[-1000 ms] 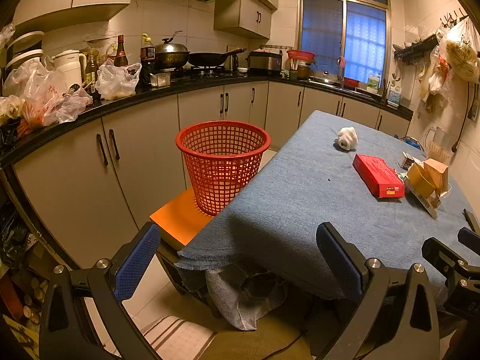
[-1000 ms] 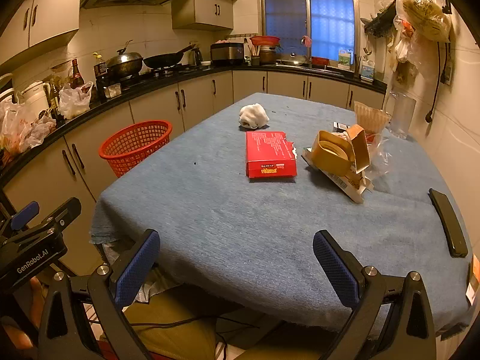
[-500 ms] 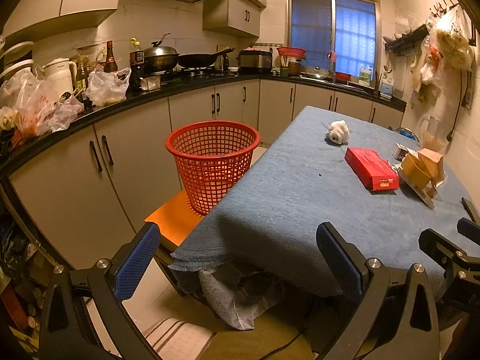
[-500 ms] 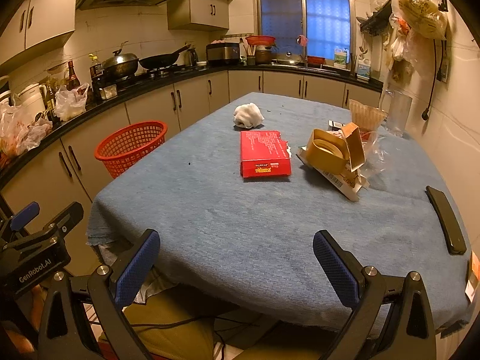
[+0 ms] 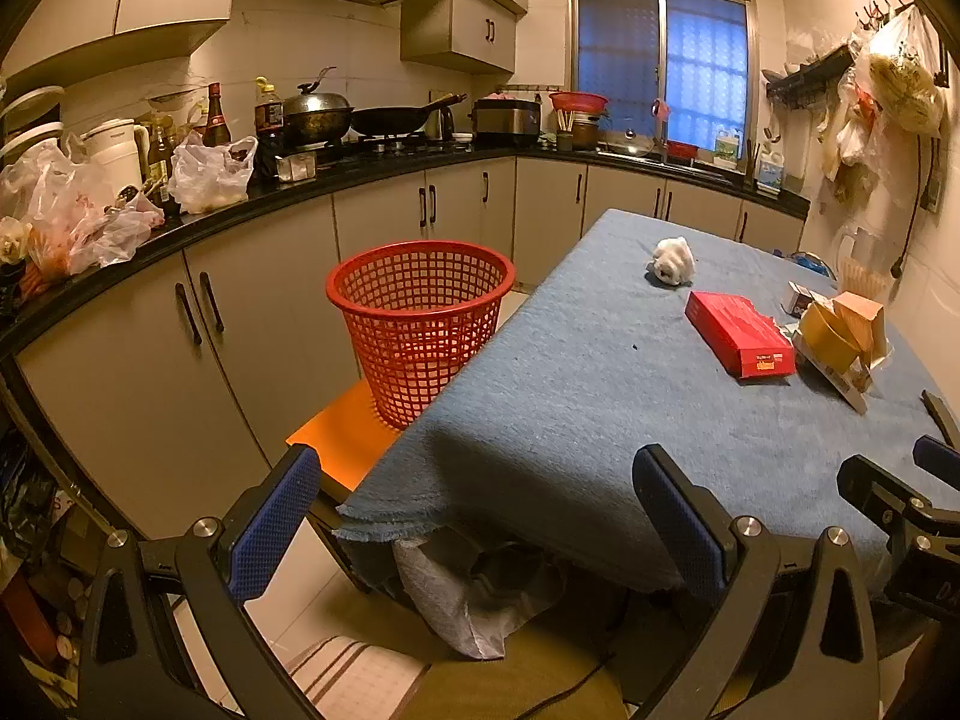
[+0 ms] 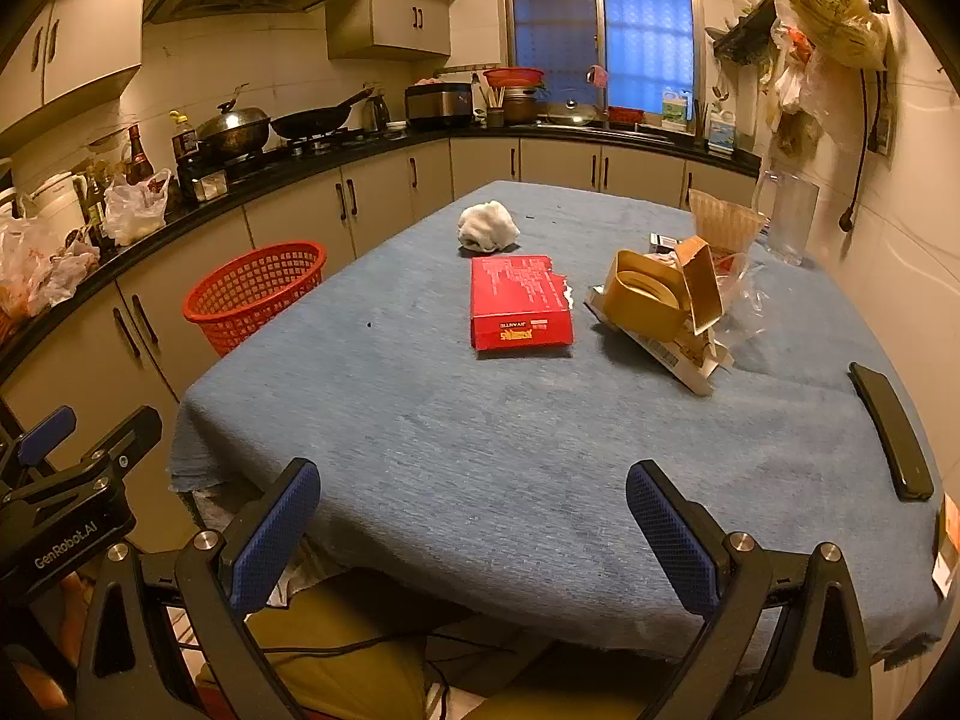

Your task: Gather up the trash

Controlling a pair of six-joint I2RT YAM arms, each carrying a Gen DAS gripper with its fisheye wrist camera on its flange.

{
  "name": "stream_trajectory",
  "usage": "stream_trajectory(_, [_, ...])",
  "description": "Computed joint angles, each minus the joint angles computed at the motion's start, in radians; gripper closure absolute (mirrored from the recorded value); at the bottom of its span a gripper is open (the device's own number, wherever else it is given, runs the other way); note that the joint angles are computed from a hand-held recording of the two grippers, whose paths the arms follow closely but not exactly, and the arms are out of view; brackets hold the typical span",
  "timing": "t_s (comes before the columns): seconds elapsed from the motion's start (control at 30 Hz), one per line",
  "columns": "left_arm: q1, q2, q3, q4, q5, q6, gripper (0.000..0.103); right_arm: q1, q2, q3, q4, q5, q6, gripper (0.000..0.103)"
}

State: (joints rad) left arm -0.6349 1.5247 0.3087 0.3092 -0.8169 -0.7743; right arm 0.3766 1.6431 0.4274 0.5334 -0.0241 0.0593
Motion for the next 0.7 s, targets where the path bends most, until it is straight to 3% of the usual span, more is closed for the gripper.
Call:
stream_trajectory(0.27, [-0.001, 0.015, 0.017, 0.000, 0.013, 0.022, 0.000, -0.028, 0.015, -0.005, 0.037, -0.008, -0.003, 0.000])
stream_trajectory(0.53, [0.068, 0.072, 0.117, 0.052, 0.112, 0.191, 0.000, -0.153, -0.007, 0.061, -0.055, -0.056, -0.022, 0.000])
stream_trajectory(0.7, [0.109, 0.135, 0.243, 0.006, 0.225, 0.275, 0.000, -0.245, 0.013, 0.123, -0.098, -0.097, -0.034, 0.000])
